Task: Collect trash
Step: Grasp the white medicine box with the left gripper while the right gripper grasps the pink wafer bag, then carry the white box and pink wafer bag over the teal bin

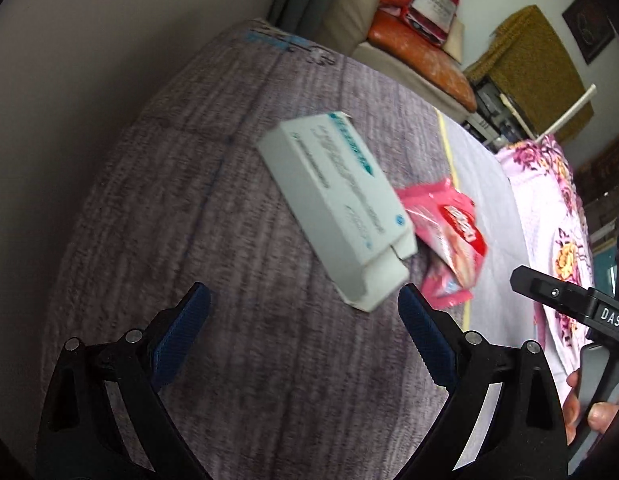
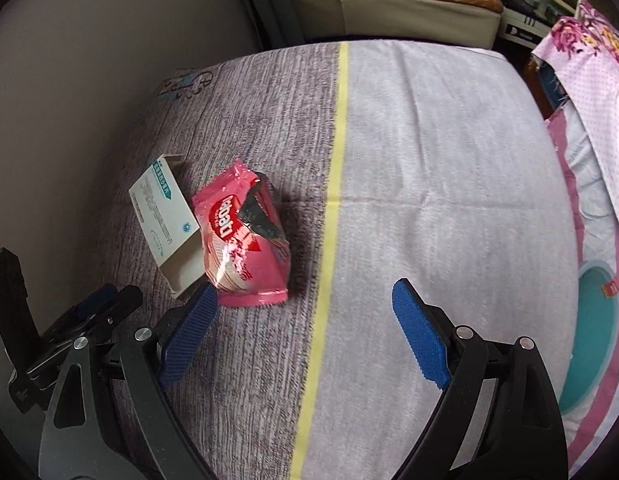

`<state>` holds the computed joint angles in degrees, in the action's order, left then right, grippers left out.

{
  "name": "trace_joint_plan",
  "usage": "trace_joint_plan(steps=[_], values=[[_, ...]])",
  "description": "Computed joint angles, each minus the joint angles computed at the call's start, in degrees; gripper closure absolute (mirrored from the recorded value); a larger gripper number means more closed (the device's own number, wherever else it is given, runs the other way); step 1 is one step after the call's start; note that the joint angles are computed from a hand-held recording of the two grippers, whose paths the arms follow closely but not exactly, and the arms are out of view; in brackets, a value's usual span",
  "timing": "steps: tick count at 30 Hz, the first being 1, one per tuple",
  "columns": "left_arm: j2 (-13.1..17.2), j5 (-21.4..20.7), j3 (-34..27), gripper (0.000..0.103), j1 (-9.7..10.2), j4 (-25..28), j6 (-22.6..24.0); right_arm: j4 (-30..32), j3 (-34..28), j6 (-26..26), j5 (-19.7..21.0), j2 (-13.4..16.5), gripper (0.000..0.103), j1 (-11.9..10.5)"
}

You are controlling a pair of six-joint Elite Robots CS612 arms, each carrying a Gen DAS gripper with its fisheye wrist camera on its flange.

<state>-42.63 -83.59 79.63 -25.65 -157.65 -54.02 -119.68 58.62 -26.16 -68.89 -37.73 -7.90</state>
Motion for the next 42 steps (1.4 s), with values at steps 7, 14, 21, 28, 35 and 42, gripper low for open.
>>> trace_joint_plan(steps=[7,14,21,28,35,42], values=[[0.1,0.1,-0.1,0.008,0.89,1.2,-1.6,4.4,-3.9,-0.7,1.6,3.0,0.018,1.5],[0.9,-0.3,-1.6,0.008,1.17,2.6,-1.9,5.6,-4.6,-2.1,3.7,3.9,0.059,1.5],[3.5,-0.4,-7.5,0.008,0.80,5.9,-3.2,0.8,-3.0,0.6,4.6,3.0,0.064,-0.3],[7.5,3.1,-16.6,0.008,0.15,14.4,-5.0,-0.7,-3.0,2.3,5.2,2.8,0.064,-2.0],[10.1,8.0,-22.8,0.010,-0.56,25.0,-5.6,0.0,-4.1,3.1,6.9,3.3,0.064,-3.9],[8.8,10.0,-20.3,0.030,-1.02,22.7,-3.8,-0.6,-2.1,3.7,8.6,2.3,0.064,-5.5]])
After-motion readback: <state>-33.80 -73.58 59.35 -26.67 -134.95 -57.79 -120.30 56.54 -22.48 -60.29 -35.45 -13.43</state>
